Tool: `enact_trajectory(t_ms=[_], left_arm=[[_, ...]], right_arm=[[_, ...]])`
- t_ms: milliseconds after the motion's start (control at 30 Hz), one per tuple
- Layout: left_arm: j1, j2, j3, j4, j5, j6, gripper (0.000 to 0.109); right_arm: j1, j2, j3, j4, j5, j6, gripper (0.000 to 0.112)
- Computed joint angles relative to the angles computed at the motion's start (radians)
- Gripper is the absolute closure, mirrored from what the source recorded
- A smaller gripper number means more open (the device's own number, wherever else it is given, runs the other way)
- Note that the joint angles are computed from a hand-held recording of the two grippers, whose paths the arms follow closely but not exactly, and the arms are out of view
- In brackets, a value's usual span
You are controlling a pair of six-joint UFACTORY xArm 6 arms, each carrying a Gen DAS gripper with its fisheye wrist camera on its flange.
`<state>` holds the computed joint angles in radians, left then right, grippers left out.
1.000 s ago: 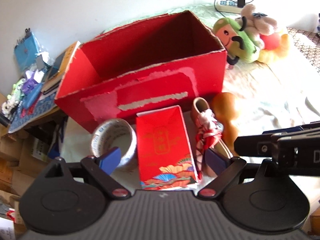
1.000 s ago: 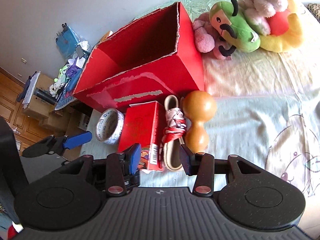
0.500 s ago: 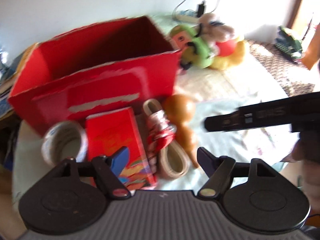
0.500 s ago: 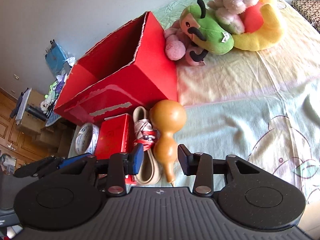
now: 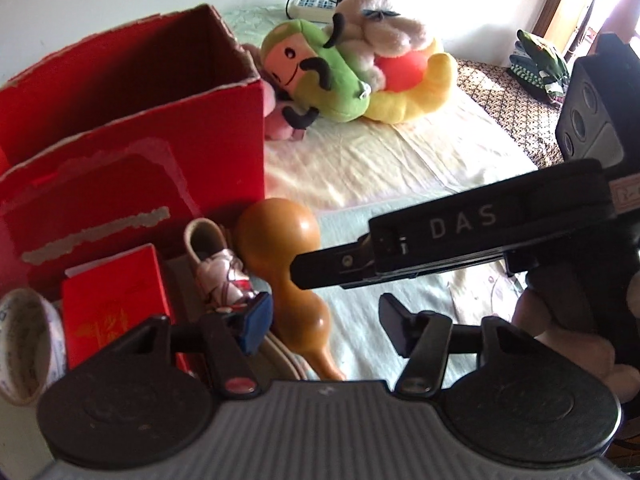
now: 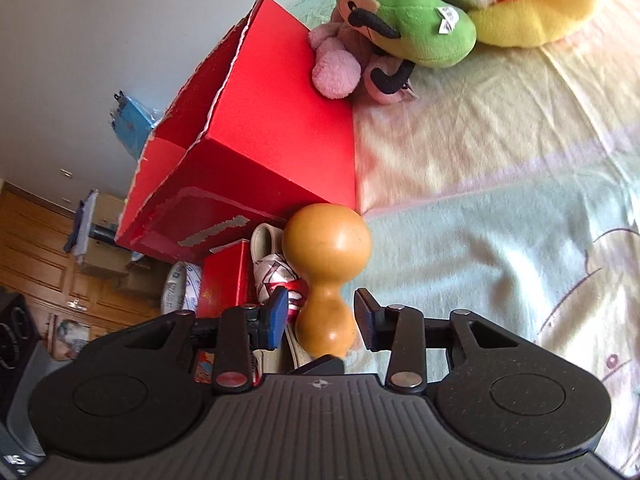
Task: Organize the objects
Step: 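Reach to the orange gourd and close the right gripper on its neck, then carry the orange gourd over the red box and lower it inside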
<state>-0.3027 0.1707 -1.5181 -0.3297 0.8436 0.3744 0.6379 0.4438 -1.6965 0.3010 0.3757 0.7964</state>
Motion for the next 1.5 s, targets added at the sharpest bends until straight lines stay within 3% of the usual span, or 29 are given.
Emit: enact_trajectory(t_ms=[100, 333, 533, 633, 833, 1000, 1233, 1367, 1500], left_arm=[[-0.001, 0.044, -0.043, 0.015, 0.013, -0.017, 0.05], [-0.005, 0.111, -0.109, 0.038, 0.047, -0.057, 0.039], [-0.019, 0.124, -0.116, 0.074, 0.049, -0.075, 0.043], [-0.033, 0.117, -0.102, 0.106, 0.033, -0.087, 0.044], [-0.05, 0.091, -0.091, 0.099, 0.039, -0.073, 0.05], [-0.073, 0.06, -0.092, 0.056, 0.028, -0.036, 0.052], [-0.113, 0.022, -0.121, 0.041, -0.068, -0.003, 0.052], [-0.111, 0.021, -0.172, 0.061, -0.124, 0.005, 0.052], [-0.081, 0.059, -0.282, 0.091, -0.125, 0.003, 0.052]], right_arm=[[-0.007, 0.019, -0.017, 0.132, -0.006, -0.115, 0.072], [-0.023, 0.073, -0.082, 0.276, 0.041, -0.252, 0.072], [-0.031, 0.085, -0.086, 0.39, 0.053, -0.339, 0.072], [-0.034, 0.075, -0.069, 0.464, 0.055, -0.381, 0.078], [-0.035, -0.015, 0.044, 0.488, 0.029, -0.377, 0.08], [-0.038, -0.129, 0.155, 0.413, -0.007, -0.32, 0.081], [-0.043, -0.208, 0.166, 0.122, -0.056, -0.153, 0.08], [-0.054, -0.169, 0.065, 0.042, -0.062, -0.165, 0.08], [-0.066, -0.048, -0.156, 0.023, -0.011, -0.224, 0.08]])
